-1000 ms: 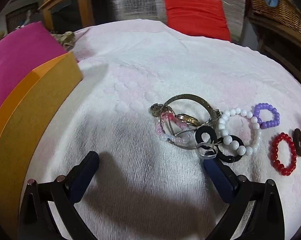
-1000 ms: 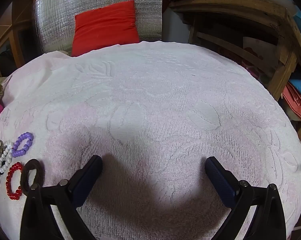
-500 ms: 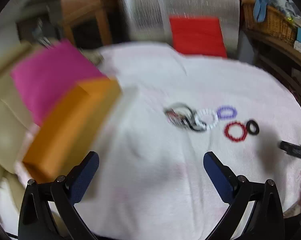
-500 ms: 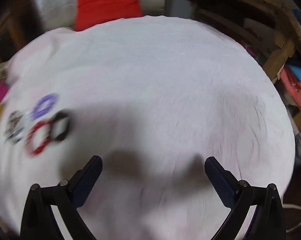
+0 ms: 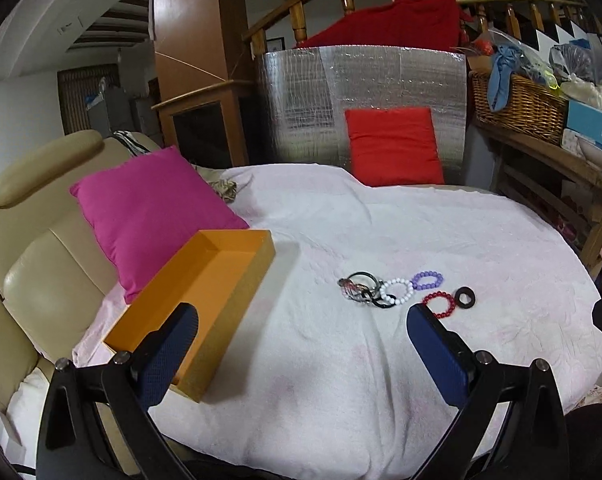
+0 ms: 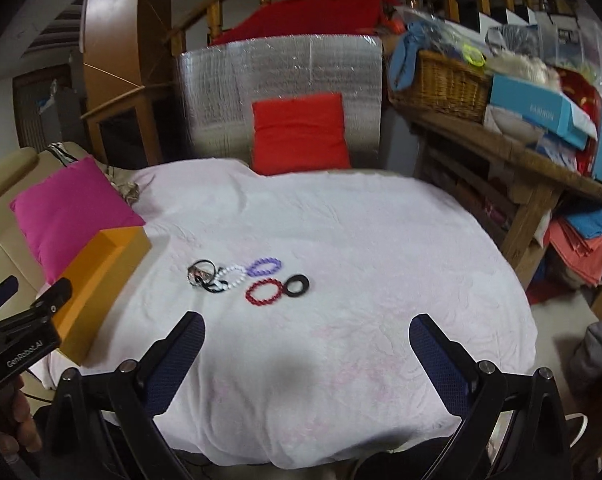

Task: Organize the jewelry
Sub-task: 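Move both grippers toward the jewelry cluster on the white towel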

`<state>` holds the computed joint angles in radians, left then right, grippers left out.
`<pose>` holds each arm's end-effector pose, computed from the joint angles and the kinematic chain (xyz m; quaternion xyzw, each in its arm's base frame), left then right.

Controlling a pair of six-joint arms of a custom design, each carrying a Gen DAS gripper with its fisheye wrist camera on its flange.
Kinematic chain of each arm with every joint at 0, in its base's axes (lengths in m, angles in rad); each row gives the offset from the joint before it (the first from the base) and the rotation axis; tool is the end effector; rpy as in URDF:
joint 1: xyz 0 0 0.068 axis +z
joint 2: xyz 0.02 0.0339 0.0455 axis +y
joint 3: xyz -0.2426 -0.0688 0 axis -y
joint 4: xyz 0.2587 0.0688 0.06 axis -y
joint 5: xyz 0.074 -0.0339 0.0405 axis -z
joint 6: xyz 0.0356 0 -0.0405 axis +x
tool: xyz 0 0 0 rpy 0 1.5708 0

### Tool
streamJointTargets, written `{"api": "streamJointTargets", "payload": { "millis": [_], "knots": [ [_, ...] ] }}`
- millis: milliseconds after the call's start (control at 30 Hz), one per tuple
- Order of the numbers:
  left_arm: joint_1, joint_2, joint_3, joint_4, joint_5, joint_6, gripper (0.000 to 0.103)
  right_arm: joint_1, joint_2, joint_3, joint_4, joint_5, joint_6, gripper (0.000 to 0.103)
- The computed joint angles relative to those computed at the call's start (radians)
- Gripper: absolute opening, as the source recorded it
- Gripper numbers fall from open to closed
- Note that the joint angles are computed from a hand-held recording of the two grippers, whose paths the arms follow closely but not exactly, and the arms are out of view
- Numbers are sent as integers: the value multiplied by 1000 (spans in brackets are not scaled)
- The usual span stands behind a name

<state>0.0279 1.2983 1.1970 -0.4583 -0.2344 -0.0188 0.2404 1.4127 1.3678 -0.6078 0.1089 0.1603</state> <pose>0.3099 0.0169 0.3230 -0.0769 0.8673 0.1045 0.4805 0.3213 0.0748 0.3350 -0.0117 0.8954 0.0402 0.4433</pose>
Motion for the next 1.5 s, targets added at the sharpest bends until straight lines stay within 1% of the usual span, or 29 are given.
{"api": "streamJointTargets", "payload": {
  "millis": [400, 667, 833, 1500],
  "knots": [
    [22, -16, -2, -13, -1, 18, 103, 48, 54, 55, -6, 12, 38, 103],
    [35, -9, 19, -36, -1, 20, 103, 60, 48, 47, -3, 29, 30, 103],
    [37, -4, 29, -44, -2, 21, 103, 52, 48, 48, -2, 21, 34, 103],
    [37, 21, 40, -34, -23, 42, 103, 51, 84, 69, 5, 13, 40, 103]
  ]
}}
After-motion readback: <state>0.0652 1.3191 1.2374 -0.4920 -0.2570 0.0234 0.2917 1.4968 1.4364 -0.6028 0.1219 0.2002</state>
